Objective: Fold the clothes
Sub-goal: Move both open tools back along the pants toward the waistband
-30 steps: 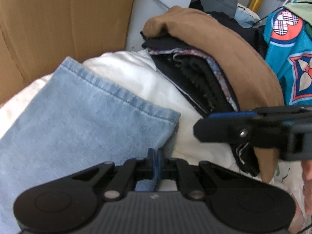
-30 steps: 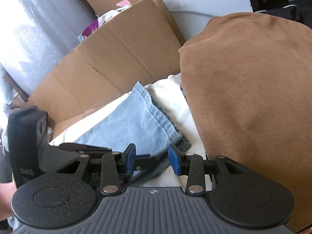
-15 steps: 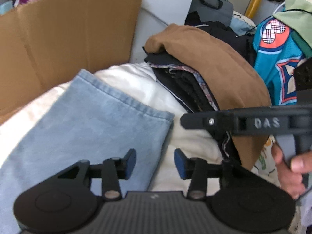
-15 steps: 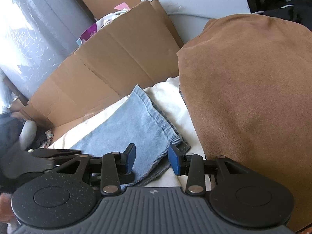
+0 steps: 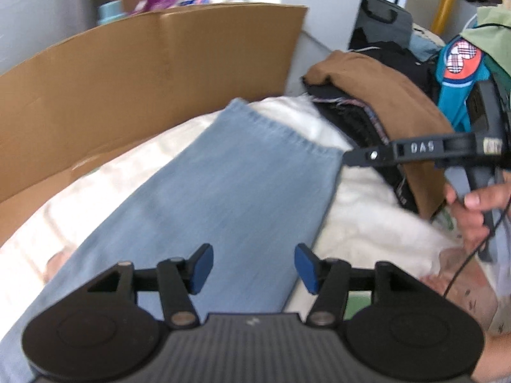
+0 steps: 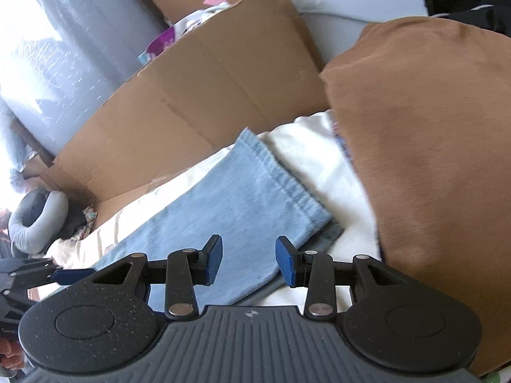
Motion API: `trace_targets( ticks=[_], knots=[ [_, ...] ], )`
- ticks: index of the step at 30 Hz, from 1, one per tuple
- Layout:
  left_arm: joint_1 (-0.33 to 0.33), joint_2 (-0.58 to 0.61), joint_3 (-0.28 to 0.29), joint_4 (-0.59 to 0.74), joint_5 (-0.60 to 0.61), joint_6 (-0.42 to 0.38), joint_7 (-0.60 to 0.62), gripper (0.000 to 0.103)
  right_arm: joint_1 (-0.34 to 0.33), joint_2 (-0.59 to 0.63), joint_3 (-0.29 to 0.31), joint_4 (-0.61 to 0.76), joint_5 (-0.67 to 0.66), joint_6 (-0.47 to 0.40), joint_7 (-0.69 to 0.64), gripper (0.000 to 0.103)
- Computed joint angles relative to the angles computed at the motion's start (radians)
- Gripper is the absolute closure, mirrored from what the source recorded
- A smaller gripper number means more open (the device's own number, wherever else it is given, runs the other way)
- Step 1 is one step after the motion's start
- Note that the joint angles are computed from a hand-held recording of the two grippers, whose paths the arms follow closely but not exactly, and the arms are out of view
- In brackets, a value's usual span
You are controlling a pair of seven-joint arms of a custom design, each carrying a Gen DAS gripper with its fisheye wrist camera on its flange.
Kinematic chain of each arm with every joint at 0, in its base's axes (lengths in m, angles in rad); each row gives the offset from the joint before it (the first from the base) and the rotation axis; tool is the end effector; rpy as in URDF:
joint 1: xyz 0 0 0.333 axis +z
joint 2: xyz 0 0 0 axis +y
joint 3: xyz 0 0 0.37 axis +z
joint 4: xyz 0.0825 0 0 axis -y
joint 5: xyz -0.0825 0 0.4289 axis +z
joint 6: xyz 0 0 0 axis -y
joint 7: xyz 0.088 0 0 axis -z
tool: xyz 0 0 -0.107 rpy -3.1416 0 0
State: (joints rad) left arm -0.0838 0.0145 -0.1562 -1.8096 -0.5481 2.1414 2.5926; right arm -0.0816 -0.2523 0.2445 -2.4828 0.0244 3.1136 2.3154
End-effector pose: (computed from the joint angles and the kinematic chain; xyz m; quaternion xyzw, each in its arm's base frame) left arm 0.6187 -0.1736 0.6061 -0.2535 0.9223 -0.2884 0.0446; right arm 0.5092 0.0886 0.5103 -0.4284 0.7975 -0.1603 0.3933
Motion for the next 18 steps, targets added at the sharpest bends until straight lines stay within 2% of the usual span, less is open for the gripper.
trace_targets(
  ticks=[9, 18],
  knots=[
    [0.058, -0.095, 0.072, -0.135, 0.010, 0.036, -0.021, 0.042, 0.112, 0.037, -0.053, 0.054, 0.005, -0.061, -0.088, 0.059],
    [0.057, -0.155, 0.111, -0.280, -0.052, 0.117, 0.034, 0.042, 0.187, 0.055, -0.096, 0.096, -0.024, -0.171, -0.169, 0.059]
  ],
)
